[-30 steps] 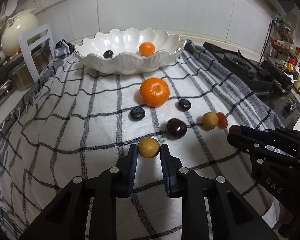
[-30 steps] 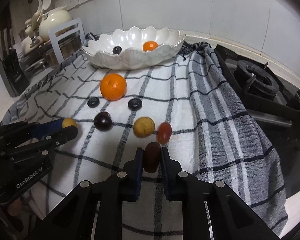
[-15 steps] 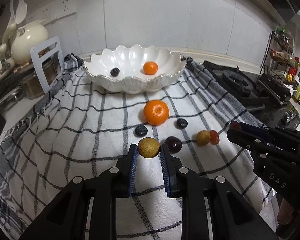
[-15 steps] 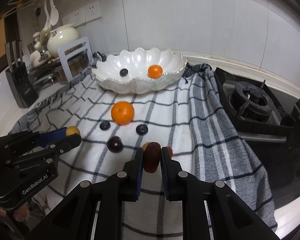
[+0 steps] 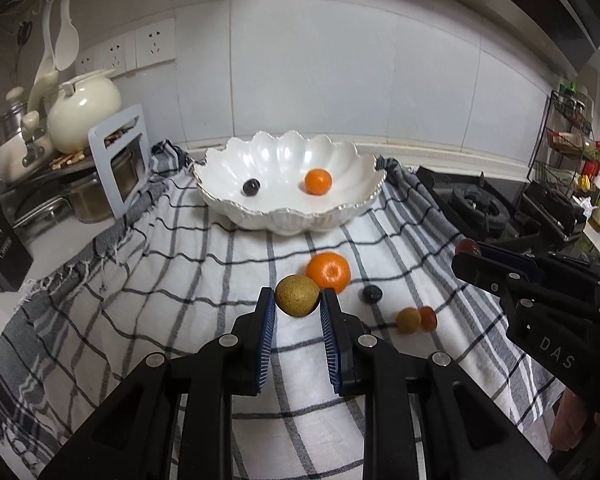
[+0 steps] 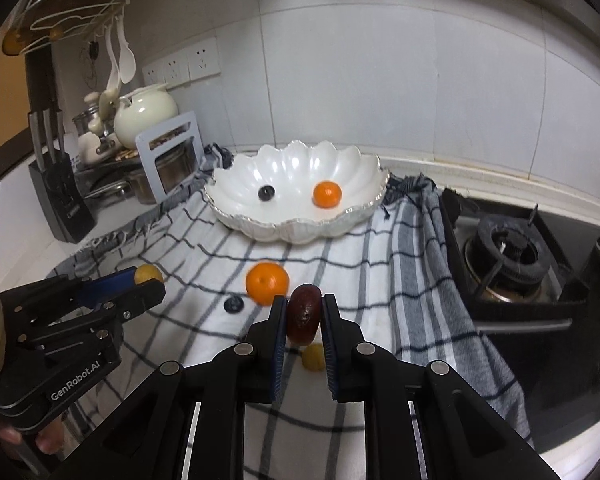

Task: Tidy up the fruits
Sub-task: 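Carry the yellow fruit and red grape with both grippers over the bowl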

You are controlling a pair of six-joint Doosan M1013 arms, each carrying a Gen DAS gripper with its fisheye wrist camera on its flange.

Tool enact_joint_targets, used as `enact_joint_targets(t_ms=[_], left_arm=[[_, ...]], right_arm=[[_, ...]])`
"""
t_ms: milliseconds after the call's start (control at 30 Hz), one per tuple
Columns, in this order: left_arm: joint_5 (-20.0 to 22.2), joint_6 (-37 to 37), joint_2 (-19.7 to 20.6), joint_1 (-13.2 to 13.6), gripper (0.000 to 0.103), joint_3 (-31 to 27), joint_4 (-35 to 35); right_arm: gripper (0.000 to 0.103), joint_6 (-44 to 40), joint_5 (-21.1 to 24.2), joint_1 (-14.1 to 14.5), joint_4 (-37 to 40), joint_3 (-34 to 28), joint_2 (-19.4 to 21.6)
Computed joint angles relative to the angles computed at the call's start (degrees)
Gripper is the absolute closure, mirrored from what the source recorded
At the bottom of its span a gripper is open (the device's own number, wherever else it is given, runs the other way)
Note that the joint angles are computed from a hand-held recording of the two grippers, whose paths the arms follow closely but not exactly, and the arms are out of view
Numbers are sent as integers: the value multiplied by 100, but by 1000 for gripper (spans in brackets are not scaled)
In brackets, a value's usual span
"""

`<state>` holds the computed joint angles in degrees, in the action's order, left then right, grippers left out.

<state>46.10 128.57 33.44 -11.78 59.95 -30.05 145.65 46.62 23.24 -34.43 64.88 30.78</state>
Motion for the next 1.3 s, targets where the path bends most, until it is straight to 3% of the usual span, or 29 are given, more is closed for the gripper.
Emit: enact_joint_targets(t_ms=[633,900,1300], left_arm=[[-634,-124,226,-81,79,-618,-81],[-418,-483,525,-100,79,-1261,40],[431,-1393,1377,-172,79,-2763,826]], right_arm=[[85,-258,-152,-221,-284,-573,223],[85,-577,-203,-365,-97,-1011,412],[85,-1545,399,-567,506,-2121,1048]])
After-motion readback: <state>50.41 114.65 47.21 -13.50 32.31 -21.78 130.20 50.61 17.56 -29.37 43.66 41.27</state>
